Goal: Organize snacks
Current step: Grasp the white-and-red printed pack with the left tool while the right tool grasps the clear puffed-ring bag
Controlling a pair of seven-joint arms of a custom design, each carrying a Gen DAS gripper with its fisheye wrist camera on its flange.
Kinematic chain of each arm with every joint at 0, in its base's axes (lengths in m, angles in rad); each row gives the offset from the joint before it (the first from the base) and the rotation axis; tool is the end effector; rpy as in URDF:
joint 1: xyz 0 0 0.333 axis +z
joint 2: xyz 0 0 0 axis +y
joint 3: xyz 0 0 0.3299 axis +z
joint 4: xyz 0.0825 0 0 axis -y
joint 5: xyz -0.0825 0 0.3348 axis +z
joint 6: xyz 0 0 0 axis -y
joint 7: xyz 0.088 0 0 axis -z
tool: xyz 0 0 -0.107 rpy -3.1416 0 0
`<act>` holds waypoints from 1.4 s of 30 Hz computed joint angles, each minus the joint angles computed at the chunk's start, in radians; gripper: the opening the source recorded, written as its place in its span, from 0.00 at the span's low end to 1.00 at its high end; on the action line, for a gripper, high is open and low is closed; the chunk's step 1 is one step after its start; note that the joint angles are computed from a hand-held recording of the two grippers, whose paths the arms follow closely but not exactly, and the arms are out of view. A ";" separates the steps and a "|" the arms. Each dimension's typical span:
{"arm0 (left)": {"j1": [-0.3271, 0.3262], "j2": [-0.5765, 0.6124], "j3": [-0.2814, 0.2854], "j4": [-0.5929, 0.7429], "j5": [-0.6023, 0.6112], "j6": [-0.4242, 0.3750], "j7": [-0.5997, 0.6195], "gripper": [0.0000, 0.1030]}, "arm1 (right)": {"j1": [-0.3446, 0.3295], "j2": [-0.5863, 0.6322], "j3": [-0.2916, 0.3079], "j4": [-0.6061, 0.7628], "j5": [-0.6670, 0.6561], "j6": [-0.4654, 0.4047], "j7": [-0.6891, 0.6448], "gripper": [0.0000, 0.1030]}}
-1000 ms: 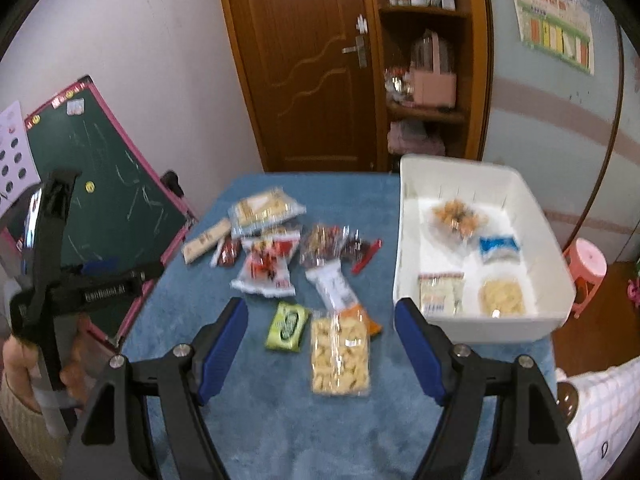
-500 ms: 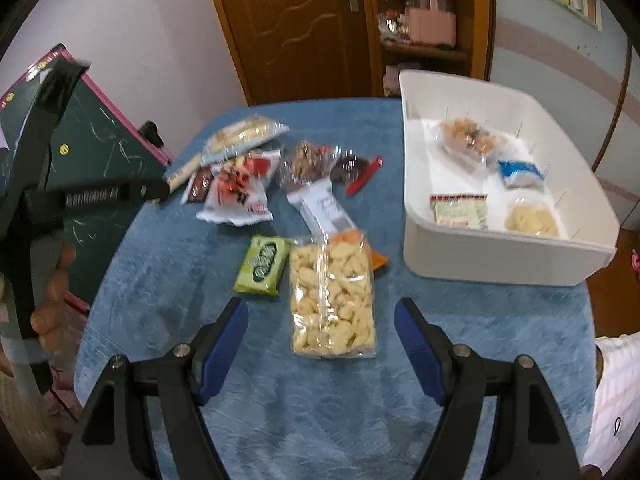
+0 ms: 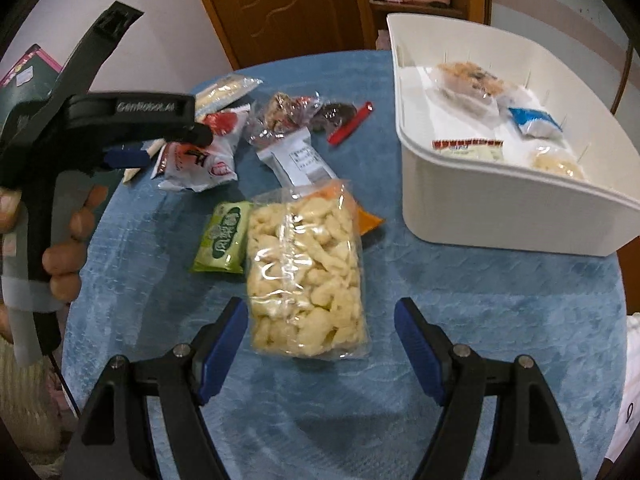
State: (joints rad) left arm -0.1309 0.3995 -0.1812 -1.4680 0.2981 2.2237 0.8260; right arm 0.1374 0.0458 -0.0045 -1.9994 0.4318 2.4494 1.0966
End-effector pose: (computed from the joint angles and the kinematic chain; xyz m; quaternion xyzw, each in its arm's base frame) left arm 0.6449 -0.1747 0.5204 -0.7939 0.5724 -0.1485 0.1417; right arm 0.5511 0.0739 0.5155 -0.7858 0.5623 -0.0639 0.2495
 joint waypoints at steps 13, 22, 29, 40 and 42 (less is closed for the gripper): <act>0.008 0.069 -0.002 0.031 -0.028 0.017 -0.013 0.84 | 0.004 0.032 0.004 0.021 0.045 -0.033 -0.048 0.74; 0.033 0.053 -0.022 -0.031 -0.077 0.118 0.005 0.61 | 0.016 0.043 0.008 0.028 0.022 -0.038 -0.053 0.71; 0.017 0.002 -0.009 -0.098 -0.030 0.143 -0.025 0.43 | 0.025 0.052 0.015 0.051 0.032 -0.080 -0.100 0.46; 0.031 -0.191 0.000 -0.298 -0.005 0.191 -0.066 0.42 | 0.032 -0.016 0.020 0.003 0.046 -0.052 -0.147 0.42; 0.036 -0.240 0.001 -0.343 -0.013 0.203 -0.064 0.42 | 0.034 -0.035 0.021 -0.005 0.058 -0.050 -0.164 0.41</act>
